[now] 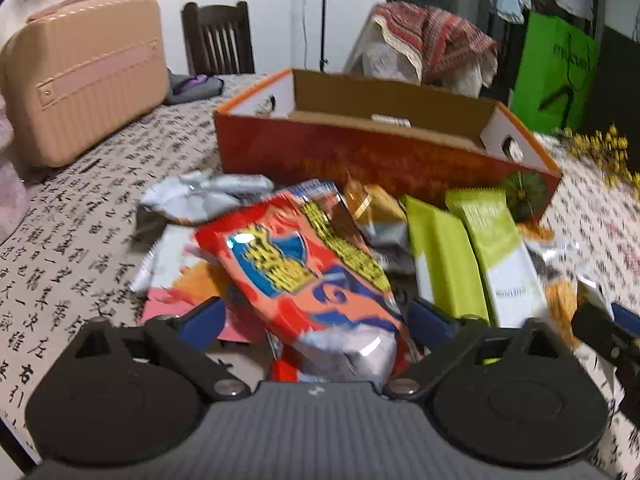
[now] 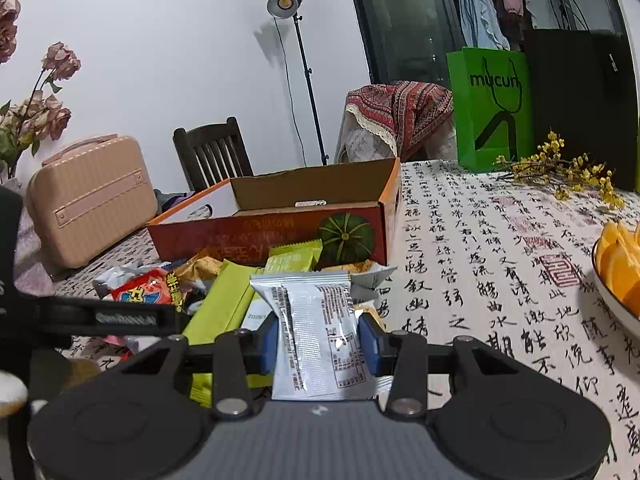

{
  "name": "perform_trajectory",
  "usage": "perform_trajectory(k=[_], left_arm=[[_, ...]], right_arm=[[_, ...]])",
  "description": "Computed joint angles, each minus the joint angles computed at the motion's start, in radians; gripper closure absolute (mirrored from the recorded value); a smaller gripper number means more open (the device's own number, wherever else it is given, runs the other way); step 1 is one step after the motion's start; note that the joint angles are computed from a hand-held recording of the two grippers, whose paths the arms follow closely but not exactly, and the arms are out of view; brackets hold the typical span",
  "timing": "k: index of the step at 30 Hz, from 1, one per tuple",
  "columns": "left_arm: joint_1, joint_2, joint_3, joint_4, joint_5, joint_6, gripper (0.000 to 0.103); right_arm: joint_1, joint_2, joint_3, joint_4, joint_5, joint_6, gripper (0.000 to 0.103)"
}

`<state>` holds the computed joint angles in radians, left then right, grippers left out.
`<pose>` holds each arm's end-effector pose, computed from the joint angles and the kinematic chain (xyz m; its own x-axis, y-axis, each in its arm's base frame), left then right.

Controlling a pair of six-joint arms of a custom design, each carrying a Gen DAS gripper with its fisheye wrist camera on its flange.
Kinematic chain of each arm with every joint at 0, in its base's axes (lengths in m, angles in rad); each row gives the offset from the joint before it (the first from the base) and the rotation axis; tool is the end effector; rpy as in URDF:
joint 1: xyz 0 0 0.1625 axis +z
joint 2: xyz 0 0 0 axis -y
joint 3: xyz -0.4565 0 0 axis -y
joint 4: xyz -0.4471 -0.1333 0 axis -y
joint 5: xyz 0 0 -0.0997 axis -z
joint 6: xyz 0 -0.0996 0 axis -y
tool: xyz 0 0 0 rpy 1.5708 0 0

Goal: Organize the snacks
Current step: 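Grasp the red-orange chip bag with the left gripper while the right gripper grasps a white packet, then carry both packets over the orange box and release them inside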

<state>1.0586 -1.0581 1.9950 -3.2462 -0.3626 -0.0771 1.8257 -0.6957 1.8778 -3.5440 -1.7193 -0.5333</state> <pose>-0.0899 -0.6220 0.2411 -0.6437 -0.4233 -0.6375 0.3138 0.6138 -0.7244 0.2812 -0.6088 0.0430 -0.7569 -0.4729 0.4511 -0.6527 0.5108 -0.5595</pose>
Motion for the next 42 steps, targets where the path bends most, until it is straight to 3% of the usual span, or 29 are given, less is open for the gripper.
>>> perform_trajectory(k=[2,3,12,22,25,31,42], left_arm=[[0.004,-0.020,0.015,0.014,-0.050,-0.011,0.028],[0.003,-0.022,0.018,0.007,-0.051,-0.008,0.029],[-0.026,-0.057,0.069,-0.072,-0.054,0.043,0.030],[-0.072,-0.098,0.113,-0.304,-0.091,0.285,0.030],[-0.069,-0.107,0.098,-0.324,-0.102,0.325,0.030],[-0.046,-0.094,0.023,-0.357,-0.148,0.417,0.030],[0.010,-0.031,-0.165,-0.317,-0.244,0.464,0.030]], right_arm=[[0.000,-0.002,0.008,-0.004,0.000,0.005,0.062],[0.000,-0.003,0.011,-0.007,-0.002,0.005,0.062],[0.012,-0.015,0.038,-0.035,-0.009,-0.002,0.062],[0.054,-0.018,0.045,-0.087,-0.035,-0.025,0.062],[0.067,-0.010,0.025,-0.091,-0.047,-0.028,0.062],[0.085,0.019,-0.056,-0.061,-0.066,-0.012,0.062],[0.114,0.137,-0.323,0.063,-0.097,0.033,0.062]])
